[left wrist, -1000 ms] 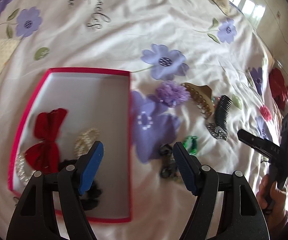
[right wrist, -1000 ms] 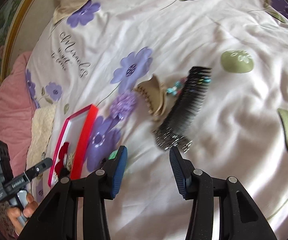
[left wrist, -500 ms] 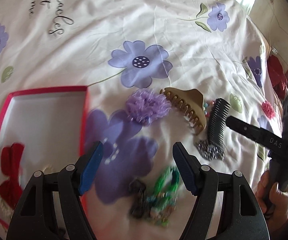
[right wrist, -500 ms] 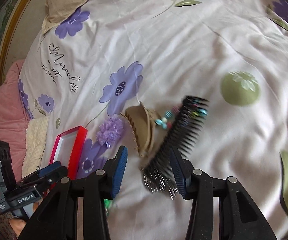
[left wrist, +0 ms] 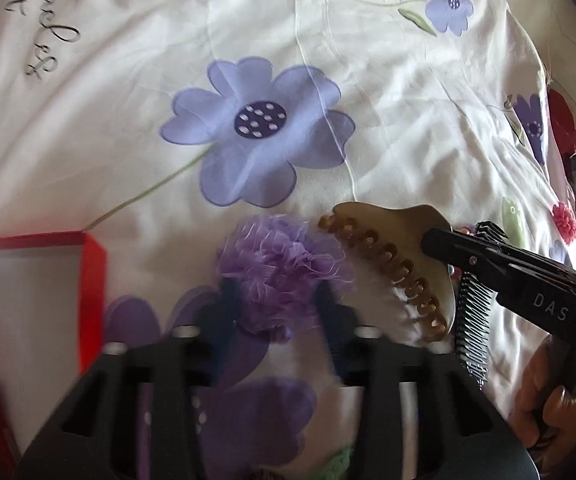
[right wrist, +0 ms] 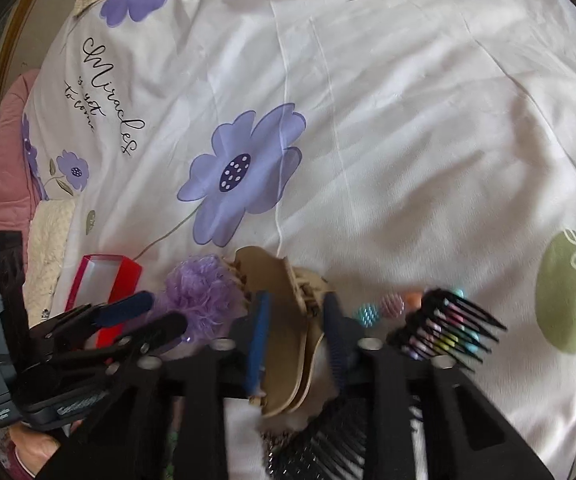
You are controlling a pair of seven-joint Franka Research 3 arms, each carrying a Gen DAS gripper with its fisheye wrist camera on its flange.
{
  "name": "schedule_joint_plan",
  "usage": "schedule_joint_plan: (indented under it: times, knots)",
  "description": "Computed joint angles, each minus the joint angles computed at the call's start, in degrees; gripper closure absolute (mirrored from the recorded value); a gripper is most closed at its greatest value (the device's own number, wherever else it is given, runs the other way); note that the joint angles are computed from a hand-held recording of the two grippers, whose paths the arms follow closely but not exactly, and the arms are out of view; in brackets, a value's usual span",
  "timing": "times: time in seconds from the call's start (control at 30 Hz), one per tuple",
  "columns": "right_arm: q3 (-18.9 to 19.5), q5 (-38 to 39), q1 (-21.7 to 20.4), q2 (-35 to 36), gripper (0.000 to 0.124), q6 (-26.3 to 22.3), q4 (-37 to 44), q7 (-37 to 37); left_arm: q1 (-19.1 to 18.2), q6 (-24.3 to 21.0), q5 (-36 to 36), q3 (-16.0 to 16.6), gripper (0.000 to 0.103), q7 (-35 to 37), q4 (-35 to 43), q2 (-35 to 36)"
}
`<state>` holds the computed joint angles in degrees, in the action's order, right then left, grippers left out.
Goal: Organize jewelry
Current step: 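Grasp the purple flower clip with the left tool while the right tool grasps the tan claw clip, then carry both clips into the red box and open both tools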
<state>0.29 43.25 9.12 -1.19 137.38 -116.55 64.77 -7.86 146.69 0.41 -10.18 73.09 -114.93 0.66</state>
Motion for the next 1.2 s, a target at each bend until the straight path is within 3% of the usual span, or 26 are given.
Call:
schedule_joint_plan:
  times: [0.07, 0.13, 0.23, 0.63, 0.9, 1.2]
  knots:
    - [-0.01, 0.78, 0.02, 0.11, 0.112, 0.23, 0.06, -0.91, 0.01, 0.38, -0.22, -0.03, 0.097, 0.69, 0.03, 0.32]
    - [0.10, 0.06, 0.10, -0.11, 0.115, 1.29, -0.23, -0.84, 0.02, 1.06, -0.41, -0.06, 0.099, 1.15, -0.69, -0.21]
    - [-0.02, 0.90, 0.21, -0.93, 0.120, 2.04, -0.81, -1.22, -0.01, 1.95, -3.17, 0.10, 0.100, 2.78, -2.58, -2.08]
    - [-1.39, 7.20, 1.12, -8.13, 0.120, 1.21, -5.68, -2.41, -2.68, 6.02, -9.56, 3.04, 0.101, 4.21, -13.92, -15.78]
    - [-1.30, 8.72, 3.49, -11.67, 0.120, 0.40, -8.14, -2.49, -3.23, 7.18, -7.74, 5.34, 0.101, 1.32, -19.78, -24.18]
    - [-0.14, 11.30, 6.87, -12.12, 0.120, -0.36, -7.33, -2.64, -0.99, 6.60, -3.81, 7.94, 0.101, -2.12, -25.68, -32.55]
